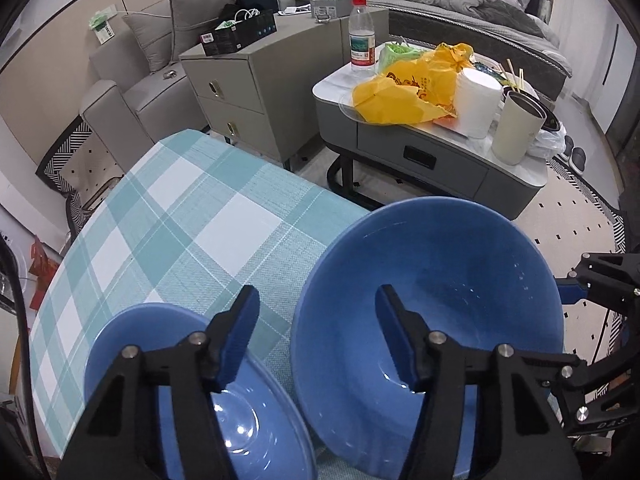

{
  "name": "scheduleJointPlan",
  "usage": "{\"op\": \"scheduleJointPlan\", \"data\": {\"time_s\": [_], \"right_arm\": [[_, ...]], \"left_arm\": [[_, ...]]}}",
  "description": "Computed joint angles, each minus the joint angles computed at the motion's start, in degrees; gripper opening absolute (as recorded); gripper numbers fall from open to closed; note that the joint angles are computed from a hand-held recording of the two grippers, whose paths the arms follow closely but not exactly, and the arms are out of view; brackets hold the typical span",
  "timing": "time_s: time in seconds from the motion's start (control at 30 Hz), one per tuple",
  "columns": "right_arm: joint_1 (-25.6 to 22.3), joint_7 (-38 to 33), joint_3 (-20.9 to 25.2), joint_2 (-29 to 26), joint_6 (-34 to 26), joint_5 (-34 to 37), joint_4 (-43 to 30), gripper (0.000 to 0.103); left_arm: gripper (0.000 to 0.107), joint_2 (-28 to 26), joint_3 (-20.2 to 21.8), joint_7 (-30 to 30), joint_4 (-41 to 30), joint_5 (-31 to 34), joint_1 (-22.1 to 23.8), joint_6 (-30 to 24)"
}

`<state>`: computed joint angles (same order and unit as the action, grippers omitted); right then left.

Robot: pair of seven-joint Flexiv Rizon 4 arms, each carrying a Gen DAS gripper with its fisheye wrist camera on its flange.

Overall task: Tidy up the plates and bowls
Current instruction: 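Close the left gripper on the large bowl rim while the right gripper closes on the opposite rim, then lift the large bowl with both grippers and carry it toward the stacked bowls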

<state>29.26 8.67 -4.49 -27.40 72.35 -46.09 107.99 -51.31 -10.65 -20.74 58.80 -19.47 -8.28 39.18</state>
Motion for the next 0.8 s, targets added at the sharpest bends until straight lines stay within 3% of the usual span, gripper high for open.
{"op": "scheduleJointPlan", "data": {"time_s": [0.13, 0.27, 0.47, 0.8], "right_arm": [[0.07, 0.38, -0.14, 0.05, 0.11, -0.36, 0.05, 0.057], [0.02, 0.48, -0.07, 0.11, 0.1, -0.45, 0.06, 0.057], [-0.03, 0.33, 0.42, 0.28, -1.48, 0.09, -0.16, 0.051], [-0.43, 3.62, 0.75, 2.13, -3.64, -1.77, 1.85, 0.051]], "left_arm": [[0.048, -0.95, 0.74, -1.22, -1.91, 0.68, -0.61, -2.29], [0.047, -0.78, 0.48, -0.77, -1.8, 0.74, -0.28, -4.53], [0.046, 0.68, 0.44, 0.68, 1.12, 0.82, -0.13, -2.45], [0.044, 2.27, -0.2, 1.92, 3.72, -0.35, 0.42, -3.33]]}}
